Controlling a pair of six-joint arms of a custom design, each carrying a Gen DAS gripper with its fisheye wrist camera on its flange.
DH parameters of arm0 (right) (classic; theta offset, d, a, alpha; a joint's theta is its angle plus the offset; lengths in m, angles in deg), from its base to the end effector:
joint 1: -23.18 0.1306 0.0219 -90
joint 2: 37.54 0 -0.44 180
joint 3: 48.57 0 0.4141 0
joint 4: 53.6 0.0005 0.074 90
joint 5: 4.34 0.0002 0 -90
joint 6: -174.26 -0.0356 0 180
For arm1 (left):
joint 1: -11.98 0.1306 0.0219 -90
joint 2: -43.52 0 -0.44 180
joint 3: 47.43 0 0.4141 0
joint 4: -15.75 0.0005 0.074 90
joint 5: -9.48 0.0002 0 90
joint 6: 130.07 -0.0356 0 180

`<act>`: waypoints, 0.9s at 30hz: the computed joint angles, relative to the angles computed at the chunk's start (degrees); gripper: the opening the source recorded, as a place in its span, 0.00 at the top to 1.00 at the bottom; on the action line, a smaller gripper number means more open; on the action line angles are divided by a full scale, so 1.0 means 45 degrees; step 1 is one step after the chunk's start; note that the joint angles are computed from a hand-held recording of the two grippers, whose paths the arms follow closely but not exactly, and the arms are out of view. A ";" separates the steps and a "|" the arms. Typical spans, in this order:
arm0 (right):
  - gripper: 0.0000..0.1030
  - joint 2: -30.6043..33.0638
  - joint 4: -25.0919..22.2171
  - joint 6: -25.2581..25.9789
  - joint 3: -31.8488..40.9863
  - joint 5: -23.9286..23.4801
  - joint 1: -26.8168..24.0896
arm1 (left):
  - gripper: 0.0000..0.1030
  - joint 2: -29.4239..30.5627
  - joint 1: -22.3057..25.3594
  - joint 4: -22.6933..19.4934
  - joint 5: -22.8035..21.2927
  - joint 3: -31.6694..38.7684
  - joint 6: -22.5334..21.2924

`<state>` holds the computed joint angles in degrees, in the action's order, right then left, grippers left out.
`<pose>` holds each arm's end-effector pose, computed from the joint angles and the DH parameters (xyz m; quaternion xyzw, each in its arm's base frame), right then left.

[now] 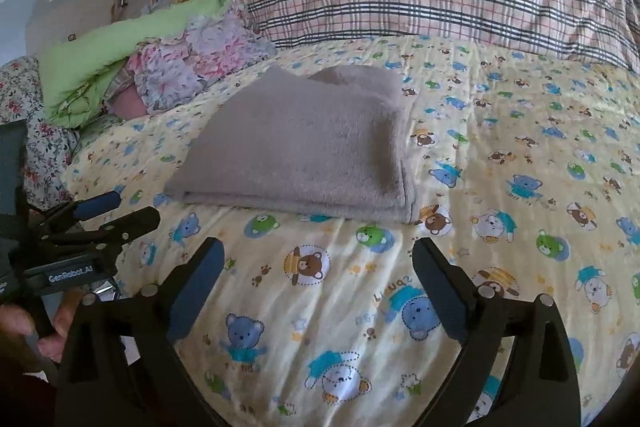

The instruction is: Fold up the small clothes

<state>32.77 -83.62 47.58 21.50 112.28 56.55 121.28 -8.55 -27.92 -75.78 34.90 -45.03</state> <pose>0.3256 0.1948 0.4896 0.1390 0.8402 0.1147 0.5115 0.3980 -0.1527 0.5244 0.2164 0.8760 -0.0952 0.4203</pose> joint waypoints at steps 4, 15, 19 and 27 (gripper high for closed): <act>0.07 0.0178 0.0170 0.0009 0.0032 -0.0081 -0.0091 | 0.15 -0.0028 -0.0043 0.0014 0.0056 -0.0122 0.0007; 0.06 0.0491 0.0274 -0.0246 0.0138 -0.0486 -0.0334 | 0.13 0.0035 -0.0005 -0.0056 0.0160 -0.0123 0.0171; 0.06 0.0539 0.0264 -0.0214 0.0181 -0.0569 -0.0357 | 0.13 0.0074 0.0021 -0.0136 0.0299 -0.0092 0.0153; 0.05 0.0655 0.0356 -0.0155 0.0237 -0.0665 -0.0399 | 0.12 0.0131 0.0002 -0.0052 0.0308 -0.0035 0.0269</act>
<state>35.71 -82.02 46.89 22.56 109.29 54.75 121.87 -8.54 -28.15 -74.39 34.74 -43.82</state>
